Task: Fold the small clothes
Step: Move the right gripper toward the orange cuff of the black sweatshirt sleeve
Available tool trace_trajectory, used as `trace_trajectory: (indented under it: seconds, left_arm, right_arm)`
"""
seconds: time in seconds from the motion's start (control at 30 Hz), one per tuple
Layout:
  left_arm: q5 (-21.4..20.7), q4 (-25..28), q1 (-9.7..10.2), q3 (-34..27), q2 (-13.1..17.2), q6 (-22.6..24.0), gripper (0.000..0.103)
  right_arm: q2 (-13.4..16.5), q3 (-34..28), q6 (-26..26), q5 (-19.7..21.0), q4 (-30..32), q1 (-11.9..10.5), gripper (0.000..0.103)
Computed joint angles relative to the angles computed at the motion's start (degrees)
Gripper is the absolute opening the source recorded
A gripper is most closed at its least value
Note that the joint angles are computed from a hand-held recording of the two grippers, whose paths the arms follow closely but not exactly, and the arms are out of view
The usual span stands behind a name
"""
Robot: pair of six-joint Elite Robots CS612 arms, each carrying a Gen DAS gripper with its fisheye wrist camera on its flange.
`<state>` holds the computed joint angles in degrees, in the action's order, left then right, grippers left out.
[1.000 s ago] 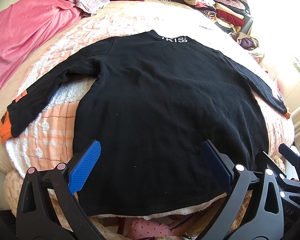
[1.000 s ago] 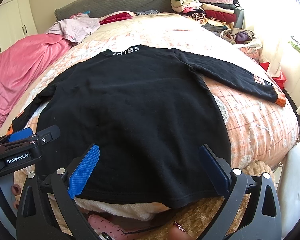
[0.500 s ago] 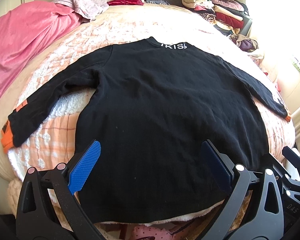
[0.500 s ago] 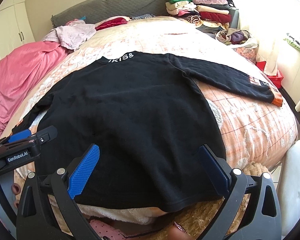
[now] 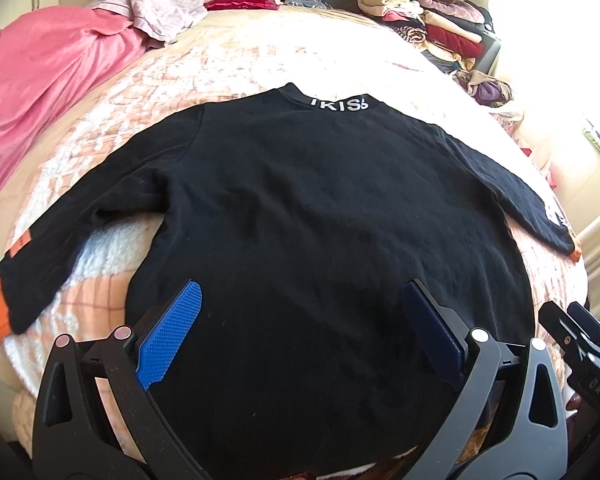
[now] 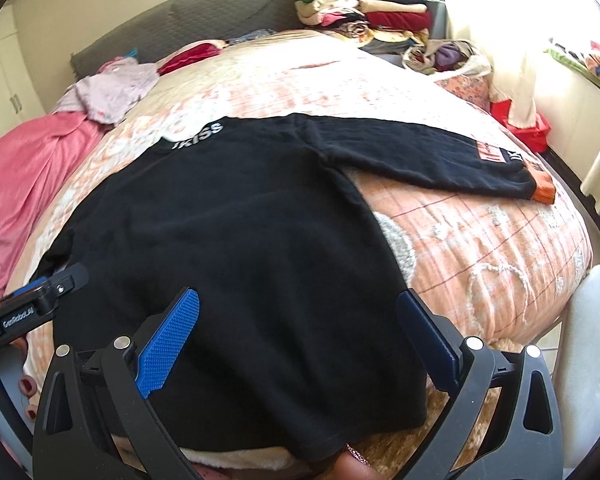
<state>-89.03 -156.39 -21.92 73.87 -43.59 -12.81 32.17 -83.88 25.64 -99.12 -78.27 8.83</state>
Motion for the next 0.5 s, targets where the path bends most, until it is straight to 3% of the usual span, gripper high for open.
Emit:
trace_trajectory:
  seconds: [0.5]
  left_arm:
    - [-1.3,4.9,0.09,-9.0,4.6,0.8,0.095]
  right_arm:
    - [-0.7,2.2,9.8,-1.4,0.3,-4.0,0.099]
